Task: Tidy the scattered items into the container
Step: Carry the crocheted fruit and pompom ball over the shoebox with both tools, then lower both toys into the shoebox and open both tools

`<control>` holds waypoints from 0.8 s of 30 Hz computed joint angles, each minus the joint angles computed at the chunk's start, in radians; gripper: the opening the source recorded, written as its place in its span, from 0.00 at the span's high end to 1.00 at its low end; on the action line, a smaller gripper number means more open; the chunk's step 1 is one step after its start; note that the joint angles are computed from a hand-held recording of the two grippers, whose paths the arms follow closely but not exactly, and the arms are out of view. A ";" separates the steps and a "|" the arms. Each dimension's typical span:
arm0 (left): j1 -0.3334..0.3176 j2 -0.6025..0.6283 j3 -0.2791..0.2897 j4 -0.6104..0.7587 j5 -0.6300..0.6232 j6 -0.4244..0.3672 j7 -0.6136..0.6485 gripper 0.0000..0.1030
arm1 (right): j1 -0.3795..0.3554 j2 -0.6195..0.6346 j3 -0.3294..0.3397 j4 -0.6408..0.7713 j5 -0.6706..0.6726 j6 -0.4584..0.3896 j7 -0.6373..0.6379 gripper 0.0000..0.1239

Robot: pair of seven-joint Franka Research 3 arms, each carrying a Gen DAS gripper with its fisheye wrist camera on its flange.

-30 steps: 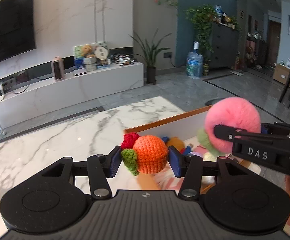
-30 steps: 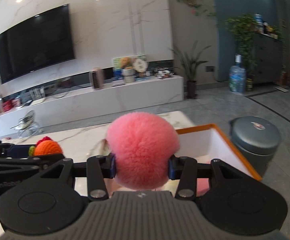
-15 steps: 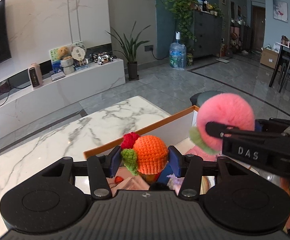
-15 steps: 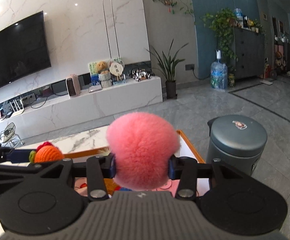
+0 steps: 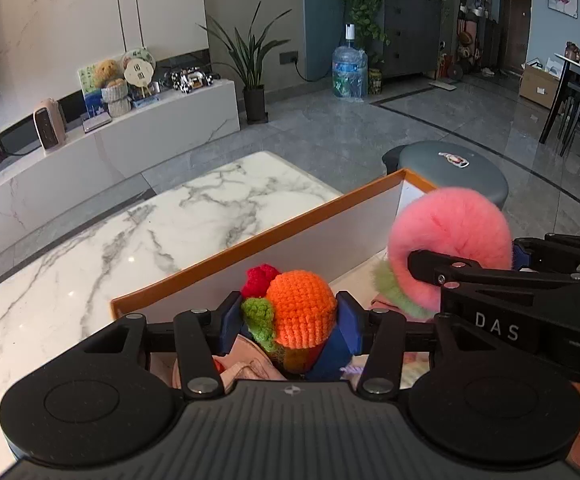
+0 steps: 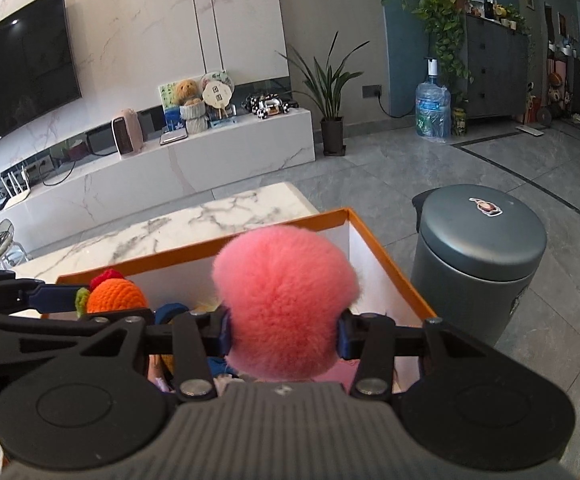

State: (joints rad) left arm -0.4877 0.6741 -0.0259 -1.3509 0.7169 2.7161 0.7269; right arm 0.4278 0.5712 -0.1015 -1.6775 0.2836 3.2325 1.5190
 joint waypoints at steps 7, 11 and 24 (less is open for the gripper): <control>0.012 0.037 -0.017 0.035 -0.042 -0.045 0.058 0.44 | 0.027 0.056 -0.044 0.070 -0.023 -0.055 0.027 0.60; 0.019 0.042 -0.026 0.038 -0.067 -0.061 0.082 0.43 | 0.032 0.068 -0.052 0.088 -0.050 -0.085 0.046 0.60; 0.015 0.019 -0.032 0.016 -0.084 -0.092 0.095 0.42 | 0.134 0.037 -0.165 0.026 -0.074 -0.051 0.157 0.41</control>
